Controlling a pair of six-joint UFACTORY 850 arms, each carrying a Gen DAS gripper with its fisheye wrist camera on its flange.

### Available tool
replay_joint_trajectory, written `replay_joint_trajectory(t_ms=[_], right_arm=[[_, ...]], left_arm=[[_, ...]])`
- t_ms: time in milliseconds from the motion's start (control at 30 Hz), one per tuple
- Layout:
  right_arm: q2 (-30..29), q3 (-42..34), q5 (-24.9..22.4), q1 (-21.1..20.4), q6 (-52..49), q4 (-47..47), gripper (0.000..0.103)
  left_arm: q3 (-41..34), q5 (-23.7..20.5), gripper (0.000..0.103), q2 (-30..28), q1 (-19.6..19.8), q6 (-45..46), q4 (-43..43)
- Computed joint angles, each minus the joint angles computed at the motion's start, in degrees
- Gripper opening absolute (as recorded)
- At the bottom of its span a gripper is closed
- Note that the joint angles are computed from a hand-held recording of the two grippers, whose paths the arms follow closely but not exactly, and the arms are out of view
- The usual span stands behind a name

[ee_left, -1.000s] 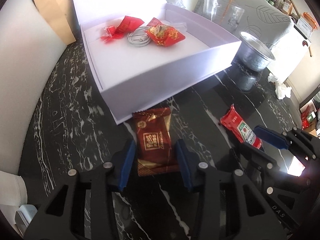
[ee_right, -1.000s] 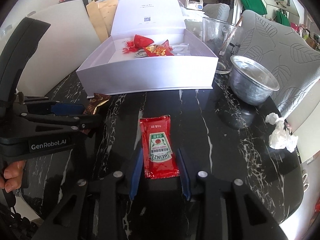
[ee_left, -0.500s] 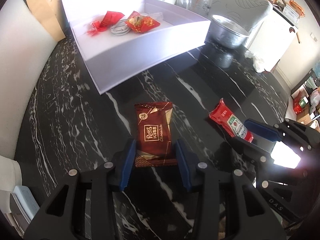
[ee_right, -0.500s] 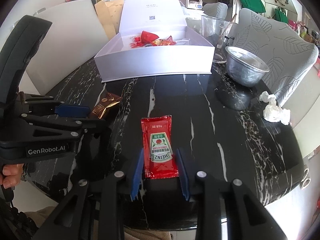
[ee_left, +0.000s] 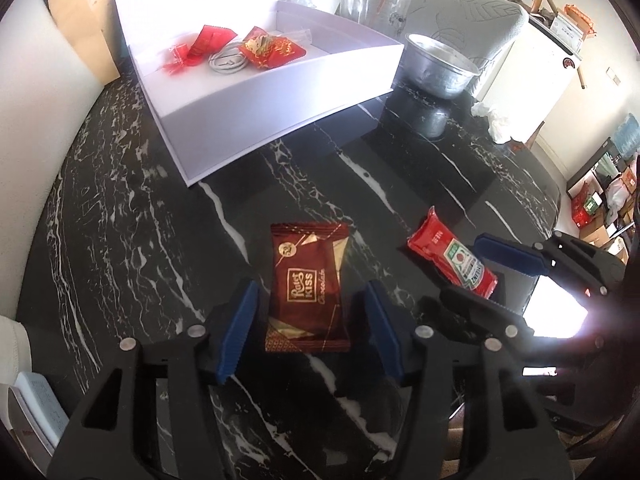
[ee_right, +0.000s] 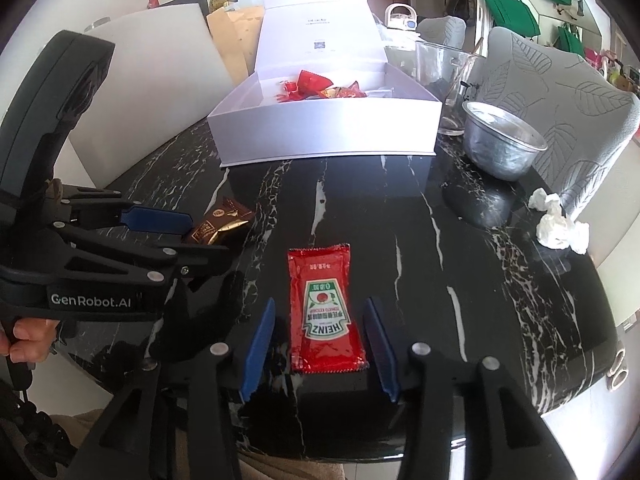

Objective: Organize objects
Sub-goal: 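Lift the chocolate packet with the left gripper while the right gripper lifts the ketchup sachet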

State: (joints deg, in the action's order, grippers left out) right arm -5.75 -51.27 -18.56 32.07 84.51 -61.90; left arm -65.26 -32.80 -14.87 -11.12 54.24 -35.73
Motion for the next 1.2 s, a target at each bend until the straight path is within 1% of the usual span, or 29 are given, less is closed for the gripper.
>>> replay_joint_trajectory(t_ms=[100,133,167,200,233,267,300,433,600,933,1033,1200], right_arm=[[-0.96,-0.79,-2.69,0.72,0.90,-2.04,0.049],[-0.97,-0.76,-2.57,0.67,1.62,-2.48,0.049],[-0.87,-0.64,-2.35,0.60,2.18,-2.90,0.038],[-0.93,-0.71,-2.86,0.75,2.78,-3.57,0.025],[-1.01,-0.80,-3.05,0.76,2.48,-3.30,0.024],[-1.00,-0.80,-3.08,0.77,2.02,-3.26,0.022],[-0.97,-0.81,-2.92,0.74,1.41,-3.02,0.021],[-0.83,-0.91,-2.31,0.40,0.23,-1.36,0.019],[-0.15,-0.74,-1.80,0.09,0.79,-1.62,0.019],[1.18,-1.83,-2.24,0.03,-0.34,-1.62,0.019],[1.45,-2.51,-2.69,-0.03,-0.72,-1.81,0.019],[2.17,-3.47,-2.96,-0.01,-1.87,-1.75,0.019]], left_arm=[[0.78,3.02,0.055,0.33,-0.95,-0.03,1.38],[1.06,3.92,0.056,0.45,-1.21,0.13,1.63],[1.15,4.12,0.055,0.47,-1.20,0.83,0.96],[1.31,4.41,0.055,0.52,-1.18,1.61,0.23],[1.45,4.57,0.047,0.57,-1.08,2.93,-0.94],[1.66,4.72,0.031,0.72,-1.03,4.40,-2.20],[1.62,4.56,0.031,0.72,-1.03,5.02,-2.62],[0.84,3.74,0.030,0.27,-1.18,3.99,-1.55],[-0.57,0.49,0.030,-0.53,-0.48,2.76,-2.18],[-1.32,0.65,0.030,0.95,0.42,2.69,-3.19],[-2.08,-0.22,0.030,1.18,0.98,2.85,-3.86],[-2.71,0.91,0.030,2.24,1.48,1.86,-3.27]])
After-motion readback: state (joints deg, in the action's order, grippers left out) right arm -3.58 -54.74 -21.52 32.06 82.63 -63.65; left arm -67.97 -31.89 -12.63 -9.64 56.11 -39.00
